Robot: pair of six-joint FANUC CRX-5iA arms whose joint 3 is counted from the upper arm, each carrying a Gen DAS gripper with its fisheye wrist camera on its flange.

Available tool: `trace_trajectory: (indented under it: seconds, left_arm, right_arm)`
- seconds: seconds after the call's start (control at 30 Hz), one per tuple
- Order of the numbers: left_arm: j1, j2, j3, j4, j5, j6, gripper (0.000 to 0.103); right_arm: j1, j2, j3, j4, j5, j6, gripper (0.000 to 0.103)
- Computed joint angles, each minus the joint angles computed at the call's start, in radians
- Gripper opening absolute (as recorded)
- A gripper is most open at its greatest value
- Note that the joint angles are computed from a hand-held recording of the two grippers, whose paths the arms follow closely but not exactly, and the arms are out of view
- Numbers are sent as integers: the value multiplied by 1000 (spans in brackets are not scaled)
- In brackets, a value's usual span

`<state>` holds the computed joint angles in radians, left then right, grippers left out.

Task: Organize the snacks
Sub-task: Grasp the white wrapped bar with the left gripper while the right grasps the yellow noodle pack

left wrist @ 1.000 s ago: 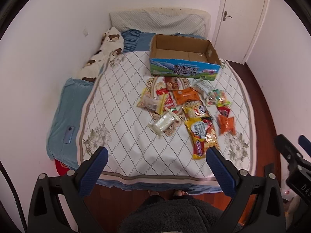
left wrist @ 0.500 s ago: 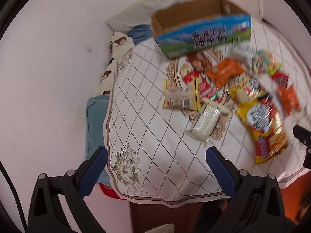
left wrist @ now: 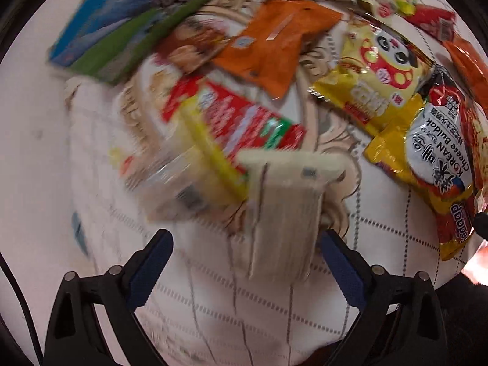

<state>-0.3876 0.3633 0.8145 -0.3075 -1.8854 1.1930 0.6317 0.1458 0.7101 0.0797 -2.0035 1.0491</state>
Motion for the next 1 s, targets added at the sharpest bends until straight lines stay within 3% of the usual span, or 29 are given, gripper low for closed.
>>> trace_trajectory:
  seconds: [0.03,0.17,0.3,0.43,0.53,0.63,0.8,1.0]
  left_arm:
    - [7,9,-8,29,13,-27,96]
    - [30,41,-30,115,18,-69,58]
    - [81,44,-50,210,34,56,57]
    - [145,44,-68,273,-37,280,57]
    - [196,9,-161,351,-54,417,58]
    - [213,-29,-236,377,-24,451,59]
    - [185,-80,-320,360,25,464,59]
    - [147,-16,-237,335,-8,495,60]
  right_arm:
    - [-2,8,5,-7,-12,-22,103]
    - [-13,47,22,-14,-33,-63,103]
    - [-9,73,28,-27,-34,-79,103]
    - [2,111,26,-30,-36,-54,103]
    - [19,136,15,-18,-50,-11,103]
    - [27,160,4,-21,-29,-43,101]
    - [-13,170,32,-138,8,-186,94]
    - [-71,206,105,-260,4,-251,88]
